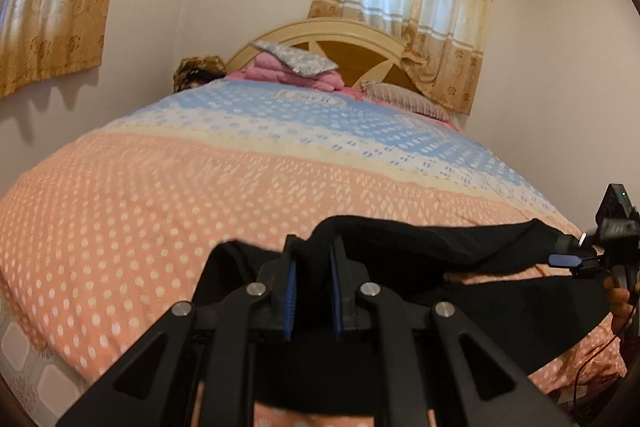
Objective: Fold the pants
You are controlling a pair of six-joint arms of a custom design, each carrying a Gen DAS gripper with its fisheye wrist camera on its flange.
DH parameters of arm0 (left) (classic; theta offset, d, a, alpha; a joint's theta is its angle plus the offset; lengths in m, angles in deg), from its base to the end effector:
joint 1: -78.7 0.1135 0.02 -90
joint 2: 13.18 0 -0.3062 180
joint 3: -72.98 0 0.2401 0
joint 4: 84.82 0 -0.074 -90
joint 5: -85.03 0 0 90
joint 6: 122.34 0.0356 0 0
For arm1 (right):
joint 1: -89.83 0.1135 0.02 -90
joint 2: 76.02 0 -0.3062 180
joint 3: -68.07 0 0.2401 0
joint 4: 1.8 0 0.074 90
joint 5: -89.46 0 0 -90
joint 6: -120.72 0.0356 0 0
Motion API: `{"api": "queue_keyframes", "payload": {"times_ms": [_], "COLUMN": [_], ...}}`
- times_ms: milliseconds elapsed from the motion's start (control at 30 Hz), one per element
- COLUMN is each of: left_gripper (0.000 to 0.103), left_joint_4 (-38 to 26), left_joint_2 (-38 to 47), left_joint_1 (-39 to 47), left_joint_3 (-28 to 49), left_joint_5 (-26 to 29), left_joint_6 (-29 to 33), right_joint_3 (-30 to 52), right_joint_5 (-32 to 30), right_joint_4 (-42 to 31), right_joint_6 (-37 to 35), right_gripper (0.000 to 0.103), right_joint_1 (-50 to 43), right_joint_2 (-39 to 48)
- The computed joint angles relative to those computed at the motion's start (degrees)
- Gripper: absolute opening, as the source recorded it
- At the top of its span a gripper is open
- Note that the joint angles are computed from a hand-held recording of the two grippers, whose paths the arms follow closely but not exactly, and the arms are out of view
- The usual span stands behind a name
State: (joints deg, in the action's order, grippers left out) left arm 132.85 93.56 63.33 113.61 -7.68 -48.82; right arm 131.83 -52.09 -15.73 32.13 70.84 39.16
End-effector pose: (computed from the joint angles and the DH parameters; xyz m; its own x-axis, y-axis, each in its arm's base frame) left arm 0.2914 -0.0784 0.1350 -0.5041 -0.1553 -0.8496 0.0852 0.9700 -0.2279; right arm 0.3307 -0.0843 0.1155 -0.8618 0.3127 -0.3994 -0.0853 0.6868 0.7218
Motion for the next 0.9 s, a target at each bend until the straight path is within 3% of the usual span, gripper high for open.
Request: {"api": "queue_keyframes", "payload": {"times_ms": [33,67,167,233,333,467,567,600,633,733,900], "left_gripper": [0.015,0.015,0.015,0.015,0.015,0.015,0.015,0.015,0.015,0.015,0.015], "left_joint_4": [1.2,3.0,8.4,8.7,8.5,8.2,7.7,7.2,6.4,3.9,4.1], "left_joint_2": [0.6,1.3,3.9,4.7,4.5,4.0,4.0,3.8,3.5,2.1,-0.5], "left_joint_1": [0.4,0.6,1.0,0.9,0.4,0.9,1.2,1.3,1.4,2.3,5.4], "left_joint_3": [-0.9,-2.1,-5.3,-5.4,-5.2,-4.8,-4.7,-4.4,-4.0,-2.6,-2.9], "left_joint_5": [0.5,1.0,1.1,0.7,0.2,0.8,1.0,1.1,1.1,0.8,2.4], "left_joint_6": [-1.2,-2.5,-5.6,-6.2,-6.1,-6.1,-5.9,-5.7,-5.4,-4.8,-5.0], "right_joint_3": [-0.6,-2.0,-1.7,-0.9,1.8,8.4,13.3,13.8,15.7,13.9,-0.3], "right_joint_5": [-2.1,-3.6,-5.0,1.6,10.2,15.6,19.4,19.7,19.4,15.1,6.5], "right_joint_4": [3.6,10.4,15.5,19.4,20.6,15.6,13.0,12.5,10.4,13.6,21.0], "right_joint_6": [3.4,9.2,15.0,19.5,20.3,22.8,23.7,22.7,22.0,22.1,17.7], "right_gripper": [0.080,0.088,0.089,0.089,0.087,0.072,0.048,0.021,0.003,0.003,0.003], "right_joint_1": [-0.7,-1.1,-1.4,-0.2,1.0,2.5,4.0,4.2,4.5,3.0,-1.1], "right_joint_2": [1.2,2.2,3.7,4.0,5.0,8.8,11.1,11.3,12.0,11.5,-0.3]}}
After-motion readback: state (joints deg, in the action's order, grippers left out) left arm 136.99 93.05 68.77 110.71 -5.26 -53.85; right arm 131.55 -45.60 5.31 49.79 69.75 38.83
